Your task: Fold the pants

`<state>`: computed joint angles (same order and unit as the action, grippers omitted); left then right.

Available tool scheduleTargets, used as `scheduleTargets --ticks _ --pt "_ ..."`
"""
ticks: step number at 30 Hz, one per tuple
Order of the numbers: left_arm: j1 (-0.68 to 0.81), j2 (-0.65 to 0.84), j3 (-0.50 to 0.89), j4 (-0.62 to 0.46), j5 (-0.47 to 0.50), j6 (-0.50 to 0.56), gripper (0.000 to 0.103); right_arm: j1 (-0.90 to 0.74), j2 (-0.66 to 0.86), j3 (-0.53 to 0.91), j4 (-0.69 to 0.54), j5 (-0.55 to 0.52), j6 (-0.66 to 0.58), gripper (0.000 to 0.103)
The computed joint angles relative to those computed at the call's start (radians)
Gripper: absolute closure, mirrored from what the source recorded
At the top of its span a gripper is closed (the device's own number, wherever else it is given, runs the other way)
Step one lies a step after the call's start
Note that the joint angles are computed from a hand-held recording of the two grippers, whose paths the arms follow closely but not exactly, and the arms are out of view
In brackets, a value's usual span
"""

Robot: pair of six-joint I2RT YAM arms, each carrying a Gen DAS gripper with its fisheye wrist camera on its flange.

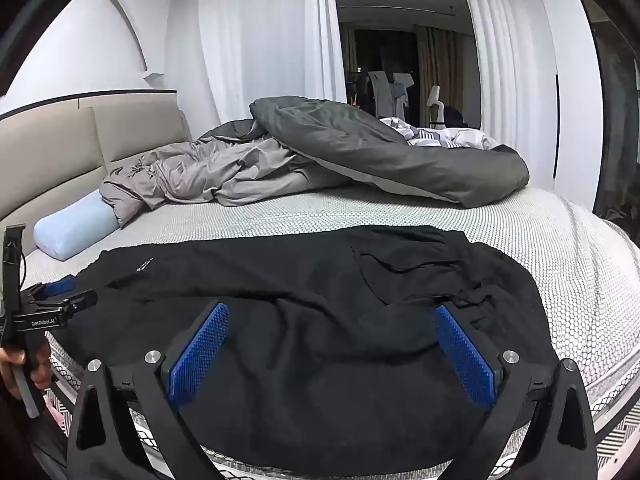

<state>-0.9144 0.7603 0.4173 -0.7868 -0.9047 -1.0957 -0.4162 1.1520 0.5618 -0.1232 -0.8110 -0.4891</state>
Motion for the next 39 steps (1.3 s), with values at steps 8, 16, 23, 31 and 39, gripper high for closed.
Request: scheduleTargets --ticks 8,16,23,31,39 --pt "-0.007 -0.009 -0.006 -0.006 -0.012 -0.002 0.001 -0.003 -0.008 -0.008 0.000 -0.006 -0.012 0.000" --pt "-0.023 0.014 0.006 -0.024 -0.022 -0.023 0.001 0.007 -0.015 -0.020 0.009 0.007 -0.015 0.000" --pt "-0.025 0.020 0.011 -0.030 -0.023 -0.027 0.001 0.002 -0.003 -0.009 -0.001 0.005 -0.029 0.000" --pt "-0.028 0.024 0.014 -0.032 -0.025 -0.030 0.001 0.004 -0.001 -0.010 -0.001 0.005 -0.030 0.000" --pt "-0.038 0.033 0.025 -0.044 -0.031 -0.044 0.001 0.007 0.003 -0.014 0.010 0.015 -0.032 0.000"
